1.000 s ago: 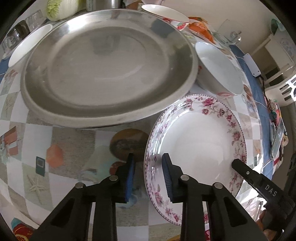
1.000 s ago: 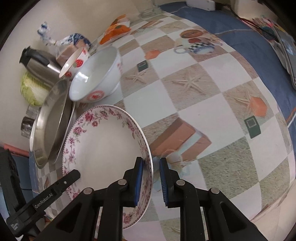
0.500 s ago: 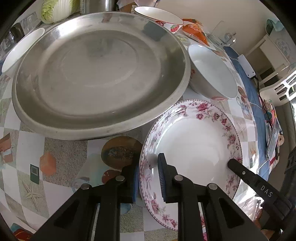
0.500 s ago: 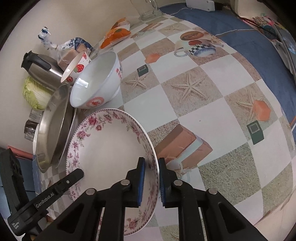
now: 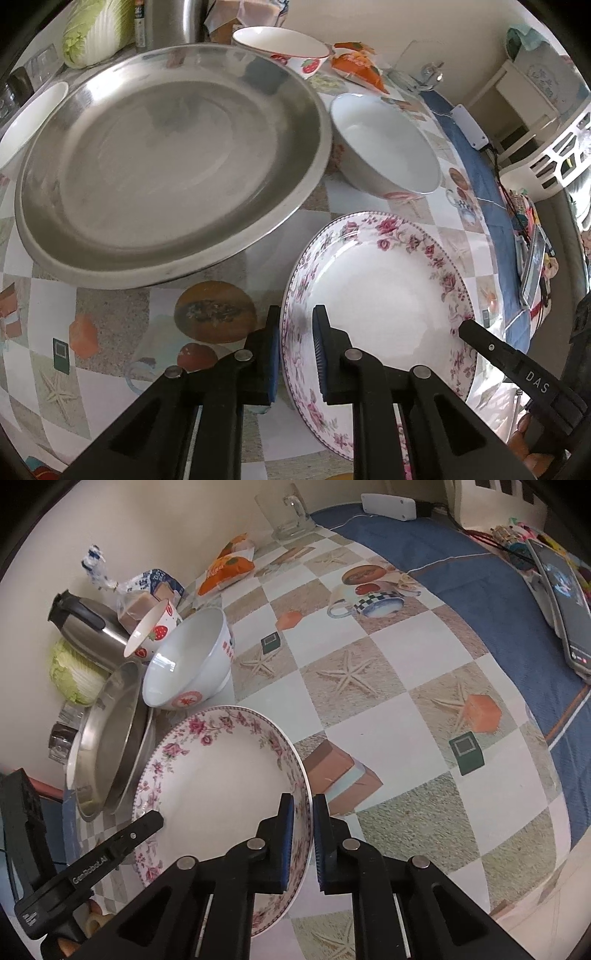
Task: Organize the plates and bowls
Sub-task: 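Lift and tilt the floral plate with both tools toward the steel basin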
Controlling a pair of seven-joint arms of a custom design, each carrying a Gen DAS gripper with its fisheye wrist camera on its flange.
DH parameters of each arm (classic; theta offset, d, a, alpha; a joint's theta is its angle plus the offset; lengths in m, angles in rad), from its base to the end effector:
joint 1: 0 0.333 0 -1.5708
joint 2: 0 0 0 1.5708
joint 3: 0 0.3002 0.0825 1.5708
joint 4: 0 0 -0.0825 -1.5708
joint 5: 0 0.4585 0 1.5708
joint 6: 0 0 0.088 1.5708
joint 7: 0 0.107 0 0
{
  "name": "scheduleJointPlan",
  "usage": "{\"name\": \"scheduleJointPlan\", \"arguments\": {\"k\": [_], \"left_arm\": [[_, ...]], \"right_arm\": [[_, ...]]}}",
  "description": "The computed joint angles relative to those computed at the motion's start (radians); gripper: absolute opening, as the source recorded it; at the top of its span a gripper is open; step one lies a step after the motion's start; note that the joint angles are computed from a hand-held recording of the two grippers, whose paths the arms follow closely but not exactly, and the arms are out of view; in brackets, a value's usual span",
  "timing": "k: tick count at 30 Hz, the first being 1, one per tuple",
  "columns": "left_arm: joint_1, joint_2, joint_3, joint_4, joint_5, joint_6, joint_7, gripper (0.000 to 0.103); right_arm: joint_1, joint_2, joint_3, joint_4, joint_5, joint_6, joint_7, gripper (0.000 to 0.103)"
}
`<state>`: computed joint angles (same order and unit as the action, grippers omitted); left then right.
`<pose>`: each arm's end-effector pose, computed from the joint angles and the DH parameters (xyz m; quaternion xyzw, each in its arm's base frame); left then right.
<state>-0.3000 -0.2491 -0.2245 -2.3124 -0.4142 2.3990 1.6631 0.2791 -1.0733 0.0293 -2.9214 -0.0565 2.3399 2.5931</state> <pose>0.4897 -0.2882 0.4250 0.5563 -0.8033 0.2112 0.0250 0.3510 0.1081 0.4498 -0.4116 0.8776 -0.0676 0.2364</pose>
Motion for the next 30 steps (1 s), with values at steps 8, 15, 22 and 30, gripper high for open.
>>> {"name": "scheduleJointPlan", "arguments": {"k": [8, 15, 22, 30], "left_arm": [[-0.006, -0.025, 0.004, -0.015, -0.007, 0.011, 0.016, 0.017], [-0.011, -0.053, 0.016, -0.032, -0.037, 0.018, 0.054, 0.017], [-0.020, -0.079, 0.021, -0.042, -0.069, 0.031, 0.099, 0.017], [-0.033, -0.101, 0.023, -0.052, -0.089, 0.052, 0.139, 0.017]], "right_arm": [[-0.001, -0.052, 0.000, -0.028, -0.001, 0.013, 0.004, 0.011], [-0.001, -0.087, 0.009, -0.041, -0.012, 0.022, 0.011, 0.011], [-0.008, -0.137, 0.012, -0.061, -0.020, 0.024, 0.028, 0.011], [-0.014, -0.199, 0.026, -0.080, -0.043, 0.025, 0.047, 0.011]]}}
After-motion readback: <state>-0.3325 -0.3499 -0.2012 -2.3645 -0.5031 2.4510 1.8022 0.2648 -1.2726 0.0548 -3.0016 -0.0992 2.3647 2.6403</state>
